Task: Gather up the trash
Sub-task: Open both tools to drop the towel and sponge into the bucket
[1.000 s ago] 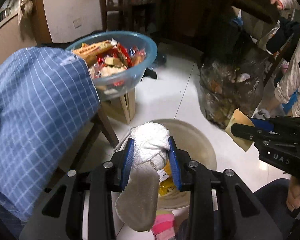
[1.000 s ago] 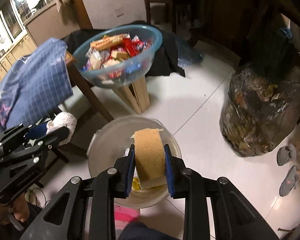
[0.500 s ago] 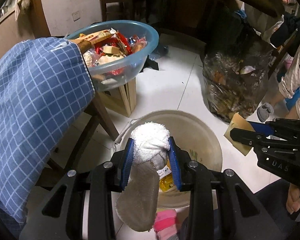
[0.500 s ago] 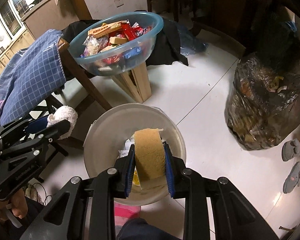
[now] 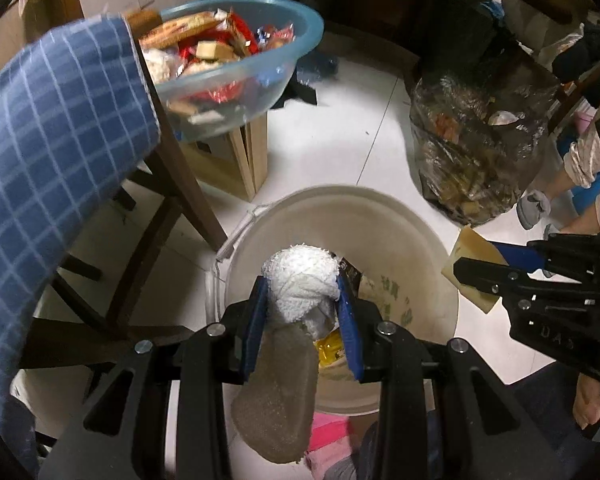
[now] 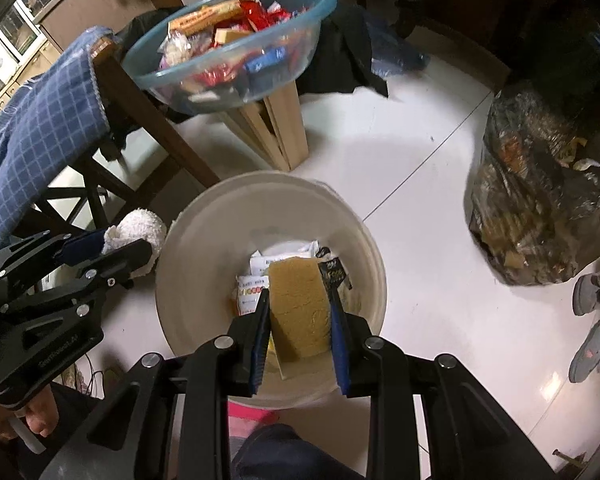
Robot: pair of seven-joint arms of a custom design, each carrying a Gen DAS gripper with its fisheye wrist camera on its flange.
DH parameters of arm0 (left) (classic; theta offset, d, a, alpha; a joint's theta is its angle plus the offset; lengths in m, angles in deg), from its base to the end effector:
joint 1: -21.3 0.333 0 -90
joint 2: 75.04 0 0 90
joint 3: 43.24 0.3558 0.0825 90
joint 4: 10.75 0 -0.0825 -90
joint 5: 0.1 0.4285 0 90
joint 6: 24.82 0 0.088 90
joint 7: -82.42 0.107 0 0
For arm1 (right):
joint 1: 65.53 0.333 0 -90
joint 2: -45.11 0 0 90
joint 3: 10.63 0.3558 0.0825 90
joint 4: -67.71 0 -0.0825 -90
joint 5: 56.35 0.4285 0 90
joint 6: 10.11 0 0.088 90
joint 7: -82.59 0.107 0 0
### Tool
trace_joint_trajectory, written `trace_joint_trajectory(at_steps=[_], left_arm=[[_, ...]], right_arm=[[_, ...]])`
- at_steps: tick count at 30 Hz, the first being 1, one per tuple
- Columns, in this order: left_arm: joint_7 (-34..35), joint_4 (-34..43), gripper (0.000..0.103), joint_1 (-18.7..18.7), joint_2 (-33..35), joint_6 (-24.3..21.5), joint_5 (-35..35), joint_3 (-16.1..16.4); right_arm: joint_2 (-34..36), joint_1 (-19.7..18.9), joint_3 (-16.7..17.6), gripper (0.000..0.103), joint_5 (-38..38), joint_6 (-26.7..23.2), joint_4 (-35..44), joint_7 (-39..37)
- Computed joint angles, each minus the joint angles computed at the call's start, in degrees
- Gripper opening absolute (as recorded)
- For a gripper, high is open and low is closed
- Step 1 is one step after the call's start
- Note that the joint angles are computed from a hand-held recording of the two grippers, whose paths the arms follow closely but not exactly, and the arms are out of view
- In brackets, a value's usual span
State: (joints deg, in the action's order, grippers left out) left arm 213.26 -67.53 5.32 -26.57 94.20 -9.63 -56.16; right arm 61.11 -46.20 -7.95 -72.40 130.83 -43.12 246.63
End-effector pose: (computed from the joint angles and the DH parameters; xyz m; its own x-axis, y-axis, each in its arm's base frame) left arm 0.7891 -0.3580 0.4032 -0.8768 -0.4713 0.0960 -0.4695 0.7955 -0.3830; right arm 0.6321 0.2538 0.3793 -0.6318 -0.7592 -0.1566 -0.7145 0.6486 -0.2621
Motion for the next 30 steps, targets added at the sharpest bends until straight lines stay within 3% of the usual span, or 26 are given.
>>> trace_joint_trajectory(at_steps=[11,21,23,30], left_arm=[[-1.3,4.4,0.033,-1.7,4.1,-3.2,2.8,1.2],[-1.9,6.1,0.038,-2.2,5.3,-3.8,3.5,1.4],[-2.2,6.5,0.046,-2.3,5.6,-4.0,3.6,1.4],[-2.2,5.4,0.047,-2.3,5.0,-3.0,3.9,1.4]], right_arm=[[2.7,-1.6,0.6,0.029,5.6,3.0,-0.7,-4.2],[1.8,-1.4,0.0,0.036,5.1,4.8,-2.3,-4.0],[1.5,-1.4,0.0,0.039,4.9,4.6,-2.6,-4.0],[0.7,-1.3,-0.2,0.039,3.8,5.0,-3.7,-2.5]])
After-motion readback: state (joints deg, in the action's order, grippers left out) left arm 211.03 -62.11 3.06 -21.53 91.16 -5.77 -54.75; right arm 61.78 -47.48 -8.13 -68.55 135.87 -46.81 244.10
